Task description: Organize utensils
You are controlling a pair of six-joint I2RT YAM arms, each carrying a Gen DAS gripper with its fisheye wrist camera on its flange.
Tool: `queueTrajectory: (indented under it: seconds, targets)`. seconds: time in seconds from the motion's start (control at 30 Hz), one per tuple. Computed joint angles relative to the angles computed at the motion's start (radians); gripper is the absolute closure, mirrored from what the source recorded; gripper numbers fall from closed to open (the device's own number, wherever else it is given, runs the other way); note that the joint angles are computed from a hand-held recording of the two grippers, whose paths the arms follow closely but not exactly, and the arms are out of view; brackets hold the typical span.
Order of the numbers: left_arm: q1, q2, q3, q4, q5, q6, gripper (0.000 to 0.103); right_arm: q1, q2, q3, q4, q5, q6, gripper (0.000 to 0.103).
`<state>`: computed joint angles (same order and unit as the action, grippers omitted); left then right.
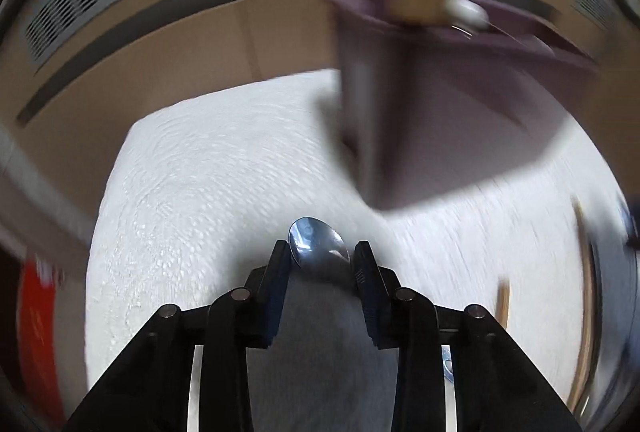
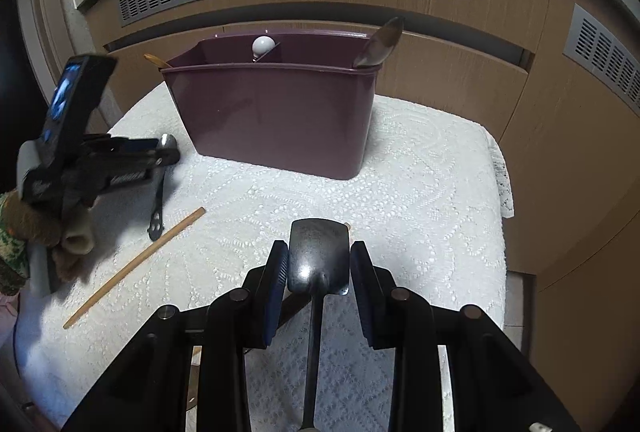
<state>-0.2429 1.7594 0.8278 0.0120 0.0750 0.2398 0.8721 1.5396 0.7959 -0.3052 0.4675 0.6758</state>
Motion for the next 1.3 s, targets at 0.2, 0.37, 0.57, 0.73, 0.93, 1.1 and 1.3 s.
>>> queueTrajectory:
  seconds: [0.2,0.37,0.57,0.73,0.93,1.1,1.3]
  targets:
    - [0.094,-0.061,-0.030,-0.092,0.101,0.073,0.068,0.001,0.005,-0.005,0.011,-0.004,0.006,0.074]
    - [0.126,-0.017,0.072,-0.239,0.130,-0.232,0.060,0.017,0.012,0.006,0.013,0.006,0.011,0.074]
    - [0.050,-0.023,0.049,-0.180,0.028,-0.477,0.054,0.052,0.054,0.031,-0.012,0.063,0.040,0.074]
    - [-0.059,-0.036,-0.045,-0.016,-0.134,-0.392,0.074,0.085,0.072,0.045,-0.051,0.114,0.071,0.074]
    - [-0.041,-0.355,-0.307,0.052,-0.038,-0.277,0.074,0.121,-0.033,-0.028,-0.011,0.142,0.081,0.074]
    - [-0.031,-0.649,-0.385,-0.023,0.053,-0.254,0.074,0.141,-0.103,-0.060,0.045,0.168,0.070,0.074]
    - [-0.020,-0.828,-0.231,-0.119,0.170,-0.269,0.074,0.167,-0.208,-0.009,0.029,0.272,0.024,0.099]
